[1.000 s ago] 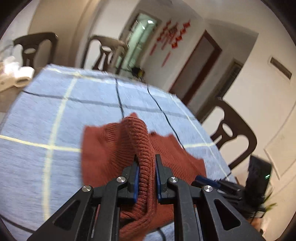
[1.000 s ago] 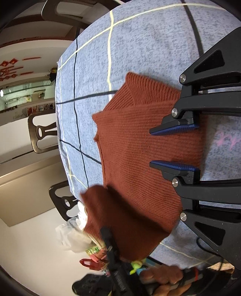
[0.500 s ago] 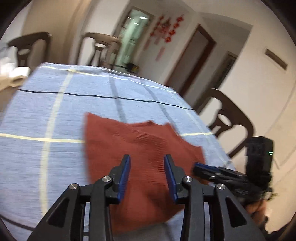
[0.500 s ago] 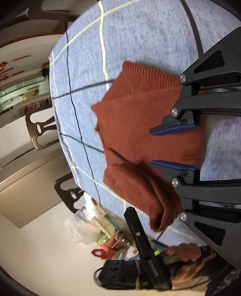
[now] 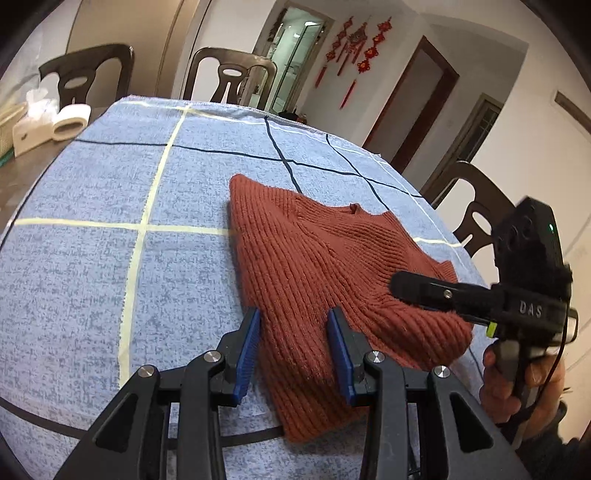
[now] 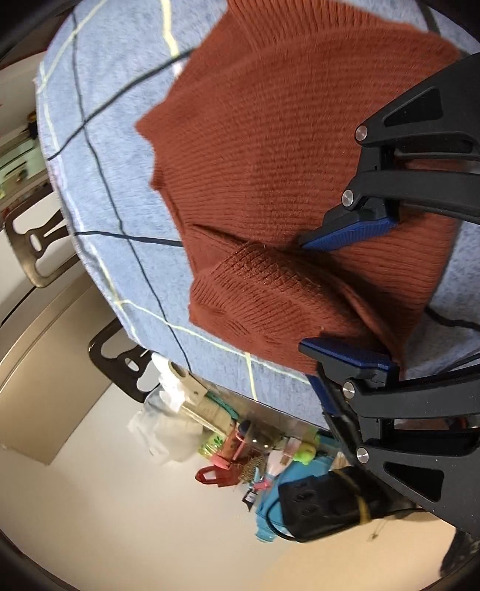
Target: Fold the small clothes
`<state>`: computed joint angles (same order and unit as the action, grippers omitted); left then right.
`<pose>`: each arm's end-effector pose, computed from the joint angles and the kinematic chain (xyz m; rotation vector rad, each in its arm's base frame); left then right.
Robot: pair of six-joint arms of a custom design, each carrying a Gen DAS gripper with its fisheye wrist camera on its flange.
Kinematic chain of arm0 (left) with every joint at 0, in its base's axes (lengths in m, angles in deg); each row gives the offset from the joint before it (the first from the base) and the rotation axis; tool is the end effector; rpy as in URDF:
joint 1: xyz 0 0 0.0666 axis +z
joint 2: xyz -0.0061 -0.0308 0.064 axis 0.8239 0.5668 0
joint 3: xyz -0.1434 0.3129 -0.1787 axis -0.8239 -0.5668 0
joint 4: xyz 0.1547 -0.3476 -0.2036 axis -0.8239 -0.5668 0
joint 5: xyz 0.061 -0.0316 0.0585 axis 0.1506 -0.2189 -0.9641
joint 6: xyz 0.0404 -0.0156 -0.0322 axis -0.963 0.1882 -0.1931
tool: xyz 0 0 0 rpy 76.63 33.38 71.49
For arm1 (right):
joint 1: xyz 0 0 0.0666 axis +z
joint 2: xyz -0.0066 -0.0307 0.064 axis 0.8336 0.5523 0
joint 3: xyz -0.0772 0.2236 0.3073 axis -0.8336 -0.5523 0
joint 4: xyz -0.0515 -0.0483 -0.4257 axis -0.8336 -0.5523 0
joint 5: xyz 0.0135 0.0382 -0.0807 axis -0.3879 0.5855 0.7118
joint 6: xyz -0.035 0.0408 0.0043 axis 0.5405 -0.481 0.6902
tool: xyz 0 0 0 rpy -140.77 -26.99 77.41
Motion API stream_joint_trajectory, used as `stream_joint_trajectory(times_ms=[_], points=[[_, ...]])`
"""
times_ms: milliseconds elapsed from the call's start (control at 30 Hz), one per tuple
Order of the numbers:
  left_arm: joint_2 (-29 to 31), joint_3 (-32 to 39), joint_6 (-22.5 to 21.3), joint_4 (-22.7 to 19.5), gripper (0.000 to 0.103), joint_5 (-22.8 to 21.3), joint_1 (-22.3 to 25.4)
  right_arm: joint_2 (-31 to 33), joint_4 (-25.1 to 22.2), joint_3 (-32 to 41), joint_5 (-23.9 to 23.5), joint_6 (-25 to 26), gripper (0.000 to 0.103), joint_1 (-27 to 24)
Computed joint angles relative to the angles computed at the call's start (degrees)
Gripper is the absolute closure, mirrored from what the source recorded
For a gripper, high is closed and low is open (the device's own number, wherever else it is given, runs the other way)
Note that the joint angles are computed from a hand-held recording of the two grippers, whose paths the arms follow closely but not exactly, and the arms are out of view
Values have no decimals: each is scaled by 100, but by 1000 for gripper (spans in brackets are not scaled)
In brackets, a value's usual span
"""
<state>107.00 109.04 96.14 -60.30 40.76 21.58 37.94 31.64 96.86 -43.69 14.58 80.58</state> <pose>0.3421 -0.2285 0.2422 0.0667 2.3714 -0.4982 0.4254 0.2109 0.2307 -0.2563 2.4511 1.0891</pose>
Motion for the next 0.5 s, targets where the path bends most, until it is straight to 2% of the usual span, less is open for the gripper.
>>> stream_joint_trajectory(times_ms=[33,67,100,200,500], points=[[-3,-5,-6,7,62,15,4,11,-23,15,40,15,54,20],[-1,-7,-6,10,62,42,14,20,-49,34,70,45,60,31],[-1,-10,-13,12,62,67,28,46,-123,80,116,91,73,50],[21,22,-28,-26,62,81,39,118,-133,139,31,74,87,20],[145,452,-278,-243,62,-156,-137,-338,79,-78,108,259,90,-356]])
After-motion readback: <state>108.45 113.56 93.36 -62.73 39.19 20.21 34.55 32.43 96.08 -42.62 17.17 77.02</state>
